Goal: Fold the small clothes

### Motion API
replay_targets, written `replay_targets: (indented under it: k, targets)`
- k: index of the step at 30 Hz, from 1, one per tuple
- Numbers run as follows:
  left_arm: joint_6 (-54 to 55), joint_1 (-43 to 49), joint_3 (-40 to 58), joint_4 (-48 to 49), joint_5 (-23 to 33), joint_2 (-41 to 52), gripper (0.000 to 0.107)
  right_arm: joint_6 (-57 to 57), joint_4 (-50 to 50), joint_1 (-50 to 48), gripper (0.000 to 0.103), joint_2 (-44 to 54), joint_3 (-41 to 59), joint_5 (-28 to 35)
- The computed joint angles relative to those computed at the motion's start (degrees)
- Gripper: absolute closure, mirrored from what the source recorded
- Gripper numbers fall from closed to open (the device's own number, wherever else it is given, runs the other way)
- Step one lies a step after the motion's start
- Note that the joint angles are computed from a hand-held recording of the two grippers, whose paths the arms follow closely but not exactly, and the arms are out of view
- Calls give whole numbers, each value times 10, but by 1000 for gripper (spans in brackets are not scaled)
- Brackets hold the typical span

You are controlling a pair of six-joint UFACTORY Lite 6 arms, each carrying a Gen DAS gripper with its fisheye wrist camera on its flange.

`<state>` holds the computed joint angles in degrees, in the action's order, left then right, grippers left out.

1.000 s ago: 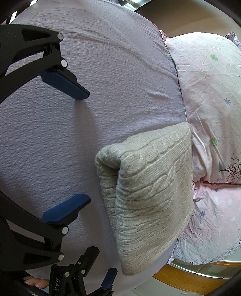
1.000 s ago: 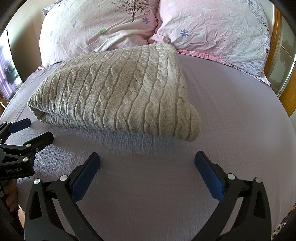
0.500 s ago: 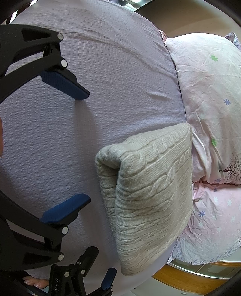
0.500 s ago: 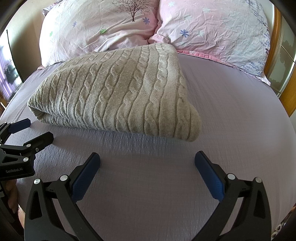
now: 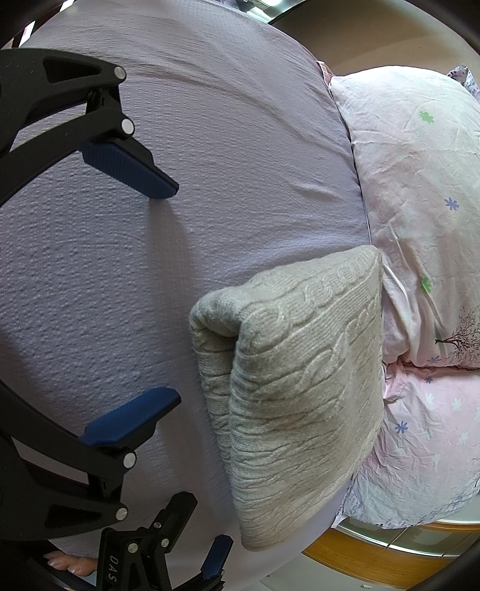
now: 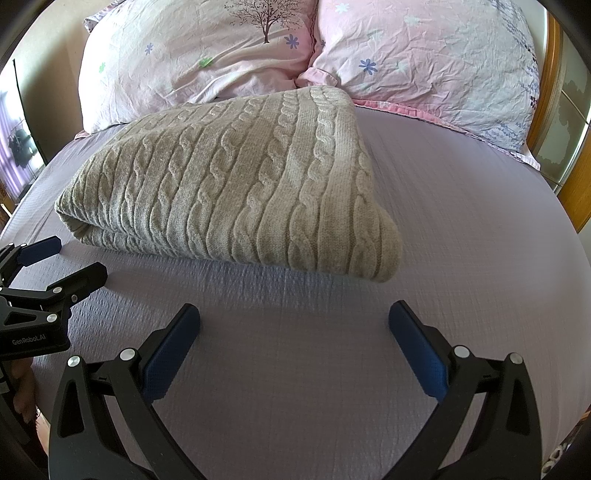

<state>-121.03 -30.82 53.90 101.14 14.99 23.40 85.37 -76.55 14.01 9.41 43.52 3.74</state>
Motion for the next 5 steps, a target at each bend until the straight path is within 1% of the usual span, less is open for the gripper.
replay_targets:
  k: [5]
  targets:
    - [-1,0,1,1,0,1,6,2,-2,0,1,1,1,0]
